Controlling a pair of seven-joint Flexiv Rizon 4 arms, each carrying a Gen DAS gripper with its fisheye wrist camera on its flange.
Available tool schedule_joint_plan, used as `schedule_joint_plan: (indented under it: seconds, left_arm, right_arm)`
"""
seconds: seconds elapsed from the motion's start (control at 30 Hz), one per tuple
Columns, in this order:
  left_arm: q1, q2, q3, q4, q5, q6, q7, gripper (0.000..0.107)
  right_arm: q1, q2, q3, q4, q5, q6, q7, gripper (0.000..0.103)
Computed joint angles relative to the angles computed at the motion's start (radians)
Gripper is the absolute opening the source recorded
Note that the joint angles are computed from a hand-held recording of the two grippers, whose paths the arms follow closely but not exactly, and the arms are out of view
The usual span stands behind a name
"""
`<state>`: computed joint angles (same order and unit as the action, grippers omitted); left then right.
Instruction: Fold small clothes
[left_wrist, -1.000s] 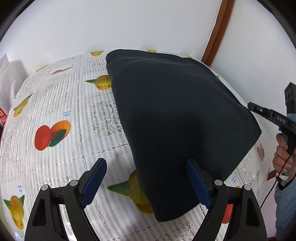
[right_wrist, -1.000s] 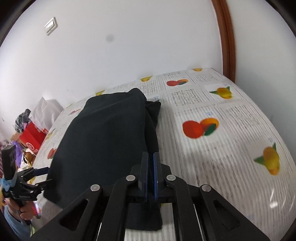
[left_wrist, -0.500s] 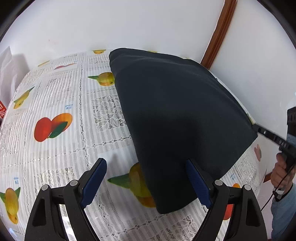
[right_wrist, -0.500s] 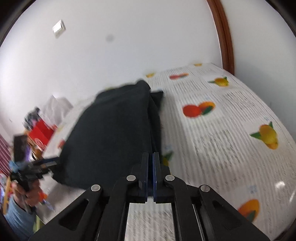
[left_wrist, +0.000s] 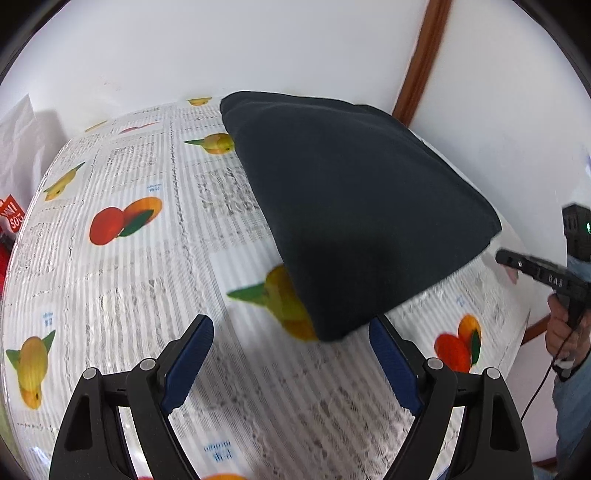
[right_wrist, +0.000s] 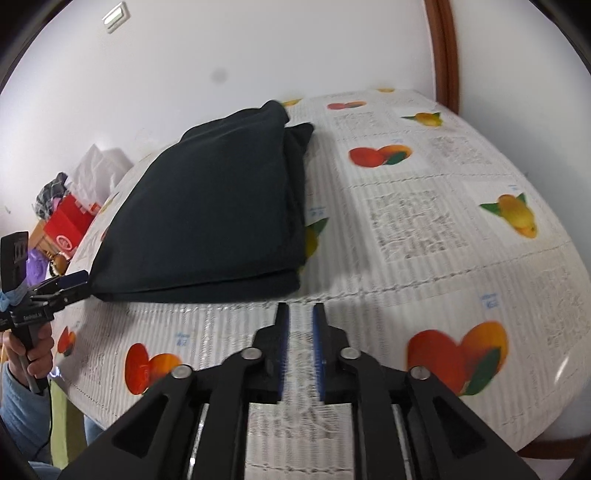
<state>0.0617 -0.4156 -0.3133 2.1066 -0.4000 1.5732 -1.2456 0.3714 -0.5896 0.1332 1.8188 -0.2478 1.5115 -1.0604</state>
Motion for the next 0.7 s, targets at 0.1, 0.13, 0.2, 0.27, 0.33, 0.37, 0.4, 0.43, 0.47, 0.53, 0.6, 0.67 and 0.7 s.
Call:
schedule_joint_plan:
  seconds: [0.1,0.13,0.2,0.27,0.33,0.37,0.4,0.43,0.47,0.53,0.6,0.67,0.7]
  left_arm:
    - [-0.063,-0.010,0.068,-0.021,0.032,-0.012,-0.026,0.077]
    - [-0.086,-0.017,0.094,-0.035,0.041,-0.024,-0.040,0.073]
    - [-0.090,-0.035,0.095,-0.058,0.040,-0.040,-0.050,0.065]
    - [-0.086,-0.046,0.087,-0.072,0.033,-0.048,-0.056,0.053]
    - [-0.075,-0.056,0.070,-0.080,0.027,-0.039,-0.055,0.042]
    - [-0.043,-0.061,0.029,-0.080,0.012,-0.038,-0.038,0.034]
    - [-0.023,-0.066,0.003,-0.082,0.001,-0.039,-0.027,0.030]
    - [-0.014,-0.070,-0.009,-0.087,-0.004,-0.042,-0.019,0.024]
    - [-0.024,-0.076,0.002,-0.100,-0.001,-0.048,-0.021,0.021]
    - [-0.065,-0.087,0.052,-0.128,0.015,-0.057,-0.037,0.020]
    - [-0.068,-0.097,0.059,-0.146,0.017,-0.057,-0.040,0.018]
    - [-0.059,-0.106,0.055,-0.163,0.012,-0.065,-0.038,0.018]
    - [-0.058,-0.107,0.056,-0.166,0.010,-0.067,-0.039,0.018]
  right_arm:
    - [0.028,-0.024,-0.023,-0.018,-0.010,0.026,0.004,0.028]
    - [0.050,-0.031,-0.049,-0.025,-0.017,0.028,0.018,0.028]
    - [0.084,-0.045,-0.091,-0.041,-0.028,0.035,0.044,0.028]
    - [0.090,-0.060,-0.098,-0.066,-0.040,0.020,0.053,0.027]
    - [0.103,-0.068,-0.115,-0.076,-0.049,0.025,0.067,0.024]
    - [0.110,-0.072,-0.125,-0.079,-0.054,0.036,0.074,0.022]
    - [0.118,-0.076,-0.136,-0.082,-0.059,0.042,0.079,0.020]
    - [0.122,-0.080,-0.141,-0.086,-0.064,0.044,0.081,0.018]
    - [0.122,-0.082,-0.142,-0.090,-0.068,0.046,0.081,0.017]
    - [0.104,-0.096,-0.121,-0.114,-0.069,0.039,0.076,0.015]
    - [0.076,-0.115,-0.088,-0.149,-0.061,0.024,0.069,0.014]
    - [0.060,-0.135,-0.067,-0.187,-0.055,0.007,0.065,0.013]
    - [0.055,-0.144,-0.060,-0.204,-0.054,-0.003,0.062,0.013]
